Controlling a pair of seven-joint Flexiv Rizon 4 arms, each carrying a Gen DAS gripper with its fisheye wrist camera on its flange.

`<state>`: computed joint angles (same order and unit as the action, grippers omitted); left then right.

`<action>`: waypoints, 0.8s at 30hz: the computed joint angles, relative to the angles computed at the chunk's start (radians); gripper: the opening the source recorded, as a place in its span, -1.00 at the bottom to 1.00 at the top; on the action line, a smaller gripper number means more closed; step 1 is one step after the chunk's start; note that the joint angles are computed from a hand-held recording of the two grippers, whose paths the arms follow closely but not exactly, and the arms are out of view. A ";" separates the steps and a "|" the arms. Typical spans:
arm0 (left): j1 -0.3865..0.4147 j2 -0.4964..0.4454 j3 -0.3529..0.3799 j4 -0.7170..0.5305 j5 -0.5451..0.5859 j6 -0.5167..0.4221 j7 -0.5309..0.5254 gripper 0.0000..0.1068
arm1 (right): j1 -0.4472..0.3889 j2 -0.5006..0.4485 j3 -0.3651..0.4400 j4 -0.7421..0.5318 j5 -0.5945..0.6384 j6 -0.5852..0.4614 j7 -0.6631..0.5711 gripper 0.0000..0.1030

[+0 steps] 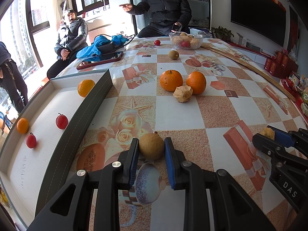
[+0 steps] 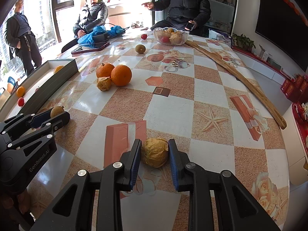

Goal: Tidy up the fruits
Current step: 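Lift the brown fruit with the left tool while the right tool holds the wrinkled fruit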

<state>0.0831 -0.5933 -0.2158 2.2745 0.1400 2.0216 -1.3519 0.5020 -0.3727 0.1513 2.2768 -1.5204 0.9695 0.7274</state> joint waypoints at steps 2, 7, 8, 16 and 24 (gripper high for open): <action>0.001 0.000 -0.001 0.000 0.001 -0.001 -0.001 -0.47 | 0.000 -0.001 0.000 -0.001 0.000 0.000 0.000 -0.45; 0.001 0.000 -0.001 -0.001 0.002 -0.001 -0.002 -0.47 | 0.003 -0.001 0.001 -0.002 0.006 -0.003 -0.004 -0.45; 0.002 0.000 -0.002 -0.001 0.003 -0.001 -0.002 -0.47 | 0.003 -0.001 0.001 -0.002 0.008 -0.004 -0.007 -0.45; 0.029 0.000 -0.026 -0.001 0.016 -0.016 -0.006 -0.47 | -0.002 -0.001 0.002 -0.006 0.042 0.014 -0.052 -0.40; 0.244 0.047 -0.239 0.036 0.067 -0.184 0.034 -0.47 | -0.061 0.032 -0.013 0.035 0.069 0.186 -0.052 -0.41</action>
<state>0.3273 -0.5465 -0.4552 2.3105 0.2069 1.8371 -1.3178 0.4412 -0.3408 0.1381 2.3120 -1.4516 1.1558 0.6756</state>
